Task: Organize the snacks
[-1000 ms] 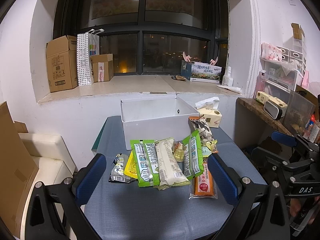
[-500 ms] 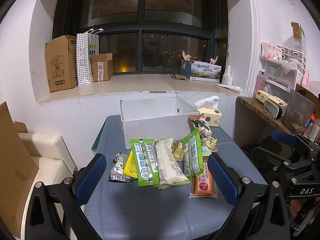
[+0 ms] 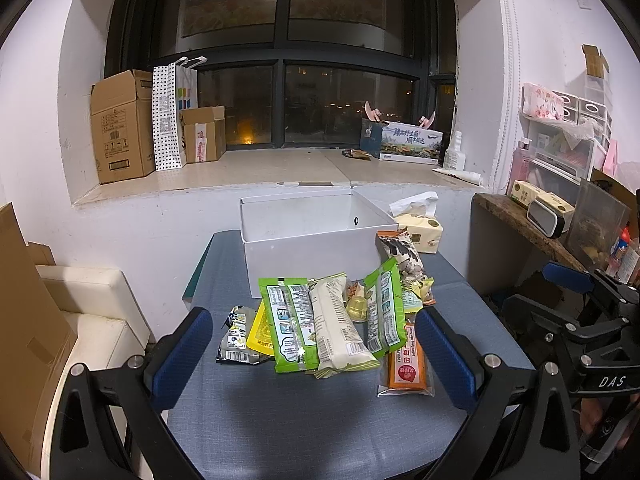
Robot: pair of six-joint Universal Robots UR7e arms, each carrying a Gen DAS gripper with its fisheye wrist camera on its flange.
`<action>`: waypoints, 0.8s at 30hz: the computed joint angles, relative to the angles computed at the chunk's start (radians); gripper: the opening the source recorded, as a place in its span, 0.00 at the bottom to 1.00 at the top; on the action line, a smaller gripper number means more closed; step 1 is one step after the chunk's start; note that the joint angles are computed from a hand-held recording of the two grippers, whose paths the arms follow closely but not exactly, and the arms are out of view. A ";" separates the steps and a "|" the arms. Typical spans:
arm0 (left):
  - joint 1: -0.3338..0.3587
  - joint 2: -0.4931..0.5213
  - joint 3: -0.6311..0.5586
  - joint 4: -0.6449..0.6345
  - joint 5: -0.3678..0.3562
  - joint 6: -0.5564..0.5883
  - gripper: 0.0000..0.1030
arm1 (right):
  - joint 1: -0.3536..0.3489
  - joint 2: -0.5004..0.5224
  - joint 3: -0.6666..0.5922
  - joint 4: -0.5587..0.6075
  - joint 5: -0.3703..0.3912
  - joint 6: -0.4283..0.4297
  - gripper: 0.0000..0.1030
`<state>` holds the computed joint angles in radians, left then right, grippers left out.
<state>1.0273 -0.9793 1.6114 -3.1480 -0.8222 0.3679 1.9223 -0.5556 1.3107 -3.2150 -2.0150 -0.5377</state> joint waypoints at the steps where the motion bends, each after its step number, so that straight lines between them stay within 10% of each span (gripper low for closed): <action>1: 0.000 0.000 0.000 0.000 0.000 0.000 1.00 | -0.001 0.000 0.000 0.001 0.000 0.000 1.00; 15: 0.009 -0.002 -0.005 -0.001 -0.004 -0.006 1.00 | -0.012 0.019 -0.029 0.046 -0.013 0.026 1.00; 24: 0.034 -0.005 -0.002 -0.021 -0.024 -0.008 1.00 | -0.108 0.148 -0.302 0.469 0.002 0.255 1.00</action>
<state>1.0617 -0.9845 1.6095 -3.1695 -0.8467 0.3595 1.8146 -0.4072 1.0088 -2.7463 -2.0126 -0.2825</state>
